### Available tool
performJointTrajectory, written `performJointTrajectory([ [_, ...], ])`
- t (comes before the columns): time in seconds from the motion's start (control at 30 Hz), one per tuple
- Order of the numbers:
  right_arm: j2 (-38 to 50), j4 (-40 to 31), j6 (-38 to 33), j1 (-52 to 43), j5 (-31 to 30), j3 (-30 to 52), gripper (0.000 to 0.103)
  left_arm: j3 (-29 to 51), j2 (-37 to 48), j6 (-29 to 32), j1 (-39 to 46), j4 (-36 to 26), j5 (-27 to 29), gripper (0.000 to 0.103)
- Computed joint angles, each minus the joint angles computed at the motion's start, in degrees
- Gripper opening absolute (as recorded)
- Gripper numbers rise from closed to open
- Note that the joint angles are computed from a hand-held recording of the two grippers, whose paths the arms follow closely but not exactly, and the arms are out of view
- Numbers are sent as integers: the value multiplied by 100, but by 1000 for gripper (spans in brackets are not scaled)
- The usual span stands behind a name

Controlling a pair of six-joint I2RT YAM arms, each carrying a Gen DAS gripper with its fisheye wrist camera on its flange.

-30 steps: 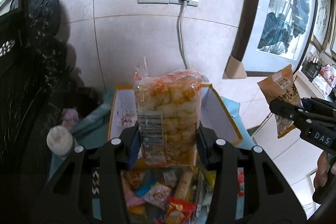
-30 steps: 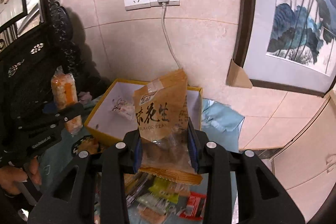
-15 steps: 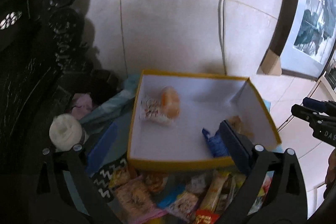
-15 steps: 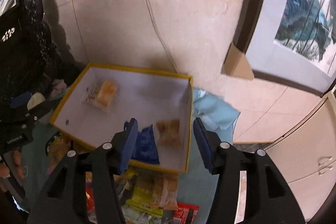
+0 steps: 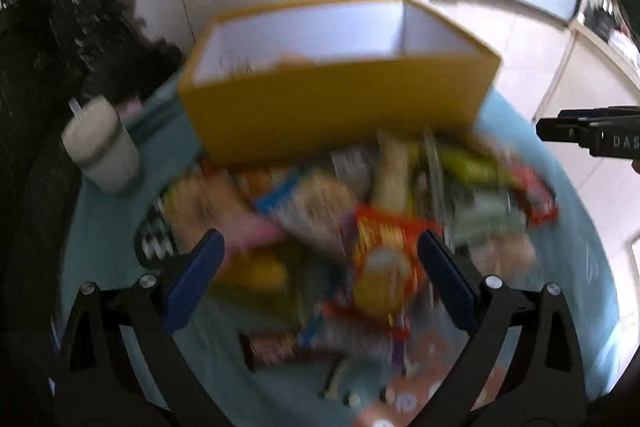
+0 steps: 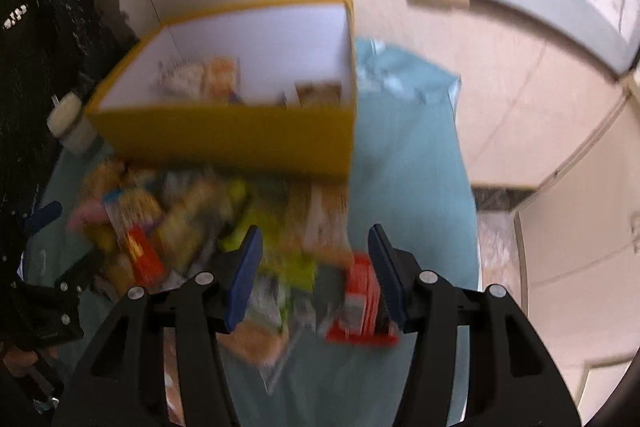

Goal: Organize snacks
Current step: 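Grasp the red biscuit pack with left tool while right grasps red snack pack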

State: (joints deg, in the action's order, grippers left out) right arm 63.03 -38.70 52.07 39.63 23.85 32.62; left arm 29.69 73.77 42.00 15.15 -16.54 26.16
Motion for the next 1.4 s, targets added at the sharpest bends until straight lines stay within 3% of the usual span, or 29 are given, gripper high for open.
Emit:
performJointTrajectory([
  [0.2,-37,-19,742,416,-48,-546,55,-323,61,184,82,294,51,99],
  [0.63,20,535,277,-570,-375,-1108,55,-546,433,-292,-820,755,-346,99],
  [1.0,1574,1823,-94,-988,-676,-1176,55,-576,1359,-537,-1340,1301,-874,99],
  [1.03,1608,1846,-136,-916,-643,-1159,50,-572,1368,-437,-1233,1257,-736,96],
  [1.07,1638,1882,-203,-875,-652,-1141,46,-577,1354,-360,-1141,1217,-613,86],
  [1.17,1520,1925,-238,-881,-787,-1210,45,-334,1406,39,-700,649,1,65],
  [1.27,1234,1950,-179,-823,-894,-1384,45,28,1594,314,-248,-15,549,55],
  [1.4,1138,1877,-98,-634,-882,-1412,45,197,1609,655,136,-443,792,55],
])
